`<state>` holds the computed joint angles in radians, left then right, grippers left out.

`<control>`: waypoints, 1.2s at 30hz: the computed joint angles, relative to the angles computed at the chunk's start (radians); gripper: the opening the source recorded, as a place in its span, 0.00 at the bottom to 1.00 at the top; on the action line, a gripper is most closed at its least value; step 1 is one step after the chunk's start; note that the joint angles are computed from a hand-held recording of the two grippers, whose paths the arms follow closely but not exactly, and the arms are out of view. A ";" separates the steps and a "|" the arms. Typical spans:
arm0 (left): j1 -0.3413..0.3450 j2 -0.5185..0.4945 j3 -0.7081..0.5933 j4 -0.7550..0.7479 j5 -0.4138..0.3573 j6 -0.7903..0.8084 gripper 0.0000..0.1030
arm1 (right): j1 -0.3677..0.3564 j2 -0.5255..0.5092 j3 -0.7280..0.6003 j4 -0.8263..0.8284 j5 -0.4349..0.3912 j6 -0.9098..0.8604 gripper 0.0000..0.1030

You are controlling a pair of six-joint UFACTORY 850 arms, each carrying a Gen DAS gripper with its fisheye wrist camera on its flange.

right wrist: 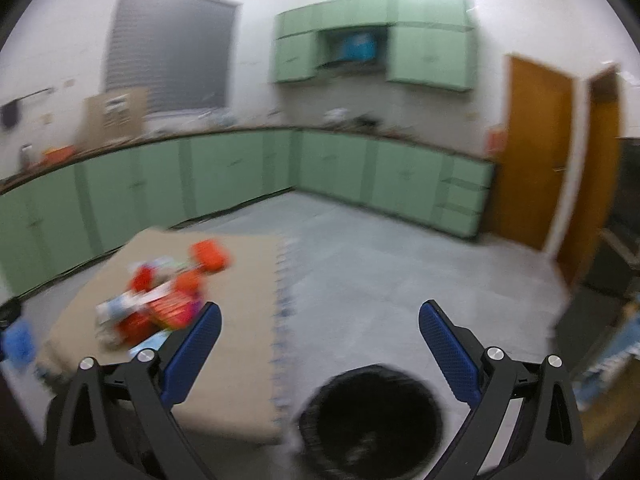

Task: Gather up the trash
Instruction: 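Grasp the white-and-blue paper cup with the right gripper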

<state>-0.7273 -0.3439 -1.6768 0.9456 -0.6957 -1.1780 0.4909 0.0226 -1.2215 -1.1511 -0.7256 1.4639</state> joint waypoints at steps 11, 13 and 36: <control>0.097 -0.059 -0.024 -0.112 0.099 0.115 0.95 | -0.074 -0.364 -0.336 0.675 0.278 -0.739 0.91; 0.110 -0.093 -0.056 -0.139 0.101 0.146 0.95 | -0.073 -0.426 -0.402 0.746 0.289 -0.836 0.89; 0.291 -0.170 -0.063 -0.170 0.183 0.195 0.94 | 0.006 -0.867 -0.952 0.885 0.142 -1.115 0.88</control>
<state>-0.4366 -0.5136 -1.7401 0.7753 -0.5127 -0.9826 0.4964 -0.8444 -2.1739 -0.2662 -0.5836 0.3489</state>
